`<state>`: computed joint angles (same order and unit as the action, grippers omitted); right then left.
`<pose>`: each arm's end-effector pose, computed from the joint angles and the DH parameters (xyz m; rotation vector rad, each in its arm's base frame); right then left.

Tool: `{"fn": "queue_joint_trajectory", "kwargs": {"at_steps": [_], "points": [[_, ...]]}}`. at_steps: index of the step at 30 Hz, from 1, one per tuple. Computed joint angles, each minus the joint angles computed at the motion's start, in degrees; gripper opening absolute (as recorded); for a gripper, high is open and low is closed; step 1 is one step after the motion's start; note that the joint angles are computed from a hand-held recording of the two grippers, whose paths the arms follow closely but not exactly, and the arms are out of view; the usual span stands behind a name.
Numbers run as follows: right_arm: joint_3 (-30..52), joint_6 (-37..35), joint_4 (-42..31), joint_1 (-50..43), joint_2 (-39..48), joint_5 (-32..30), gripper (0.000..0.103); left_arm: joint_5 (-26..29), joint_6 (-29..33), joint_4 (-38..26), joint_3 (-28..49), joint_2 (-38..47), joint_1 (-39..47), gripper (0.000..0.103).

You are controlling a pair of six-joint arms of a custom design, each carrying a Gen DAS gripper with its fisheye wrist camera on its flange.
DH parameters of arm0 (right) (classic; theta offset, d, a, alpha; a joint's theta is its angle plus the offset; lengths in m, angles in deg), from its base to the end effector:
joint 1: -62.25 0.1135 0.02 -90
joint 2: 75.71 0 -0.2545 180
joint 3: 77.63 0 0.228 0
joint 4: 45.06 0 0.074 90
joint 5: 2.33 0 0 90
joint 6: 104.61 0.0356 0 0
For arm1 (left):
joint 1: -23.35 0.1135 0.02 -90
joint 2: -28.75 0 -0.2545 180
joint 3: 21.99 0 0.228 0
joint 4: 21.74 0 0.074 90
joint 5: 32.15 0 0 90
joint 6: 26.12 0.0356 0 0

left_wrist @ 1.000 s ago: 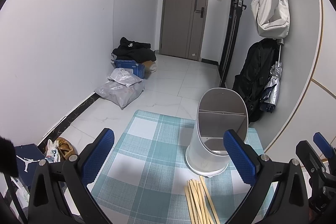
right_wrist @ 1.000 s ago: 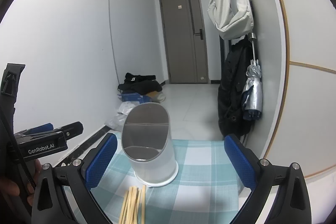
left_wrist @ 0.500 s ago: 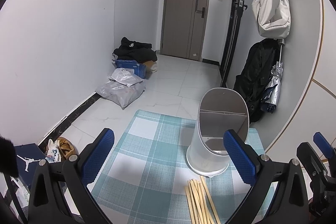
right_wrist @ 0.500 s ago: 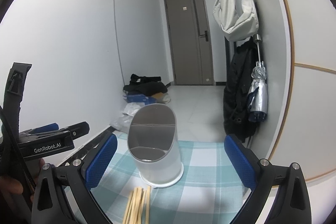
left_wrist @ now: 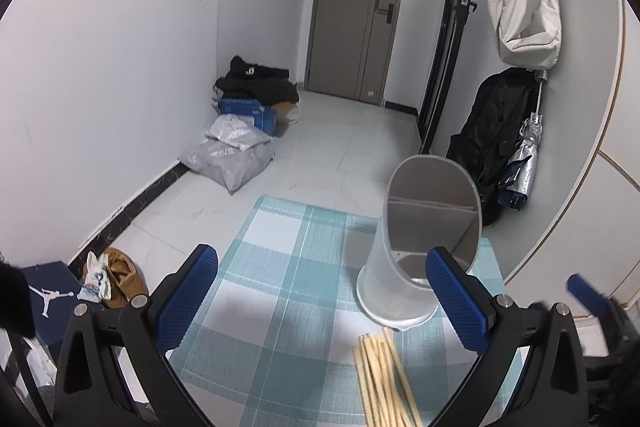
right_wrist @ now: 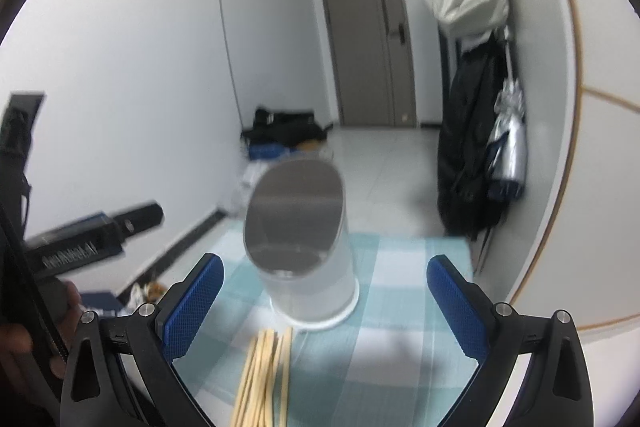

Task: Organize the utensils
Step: 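Lower the right gripper to the chopsticks and pinch one chopstick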

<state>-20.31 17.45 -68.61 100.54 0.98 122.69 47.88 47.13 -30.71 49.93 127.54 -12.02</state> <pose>0.2105 0.1401 0.2153 0.1776 2.1551 -0.0148 0.2895 -0.1980 0.1981 0.2593 2.1886 -0.3220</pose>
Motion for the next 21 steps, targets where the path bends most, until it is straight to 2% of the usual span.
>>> {"fn": "queue_joint_trajectory", "kwargs": {"at_steps": [3, 4, 6, 9, 10, 17, 21], "points": [[2.09, 0.28, -2.32, -1.89, 4.84, -5.04, 0.099, 0.42, 0.16, -0.91, 0.1, 1.08, 1.39, 0.102], [3.0, 0.2, -3.2, -2.51, 7.09, -6.9, 0.093, 0.61, 0.14, -1.53, 0.33, 1.61, 1.99, 0.102], [4.99, -0.25, -4.96, -3.62, 11.61, -10.1, 0.089, 2.06, -0.19, -3.34, 1.15, 2.74, 3.28, 0.102], [7.87, -0.91, -6.88, -4.97, 18.34, -14.24, 0.074, 5.09, -1.15, -6.41, 2.97, 4.75, 5.2, 0.102], [8.69, -1.39, -7.19, -5.37, 20.17, -15.7, 0.073, 5.89, -1.17, -7.66, 3.81, 5.62, 5.75, 0.102], [13.33, -3.77, -9.23, -6.4, 29.39, -18.04, 0.064, 7.48, -1.74, -13.52, 8.17, 9.57, 7.42, 0.102], [15.49, -4.38, -9.25, -7.43, 33.12, -19.39, 0.055, 10.19, -2.54, -17.21, 10.76, 11.42, 9.14, 0.102]]}}
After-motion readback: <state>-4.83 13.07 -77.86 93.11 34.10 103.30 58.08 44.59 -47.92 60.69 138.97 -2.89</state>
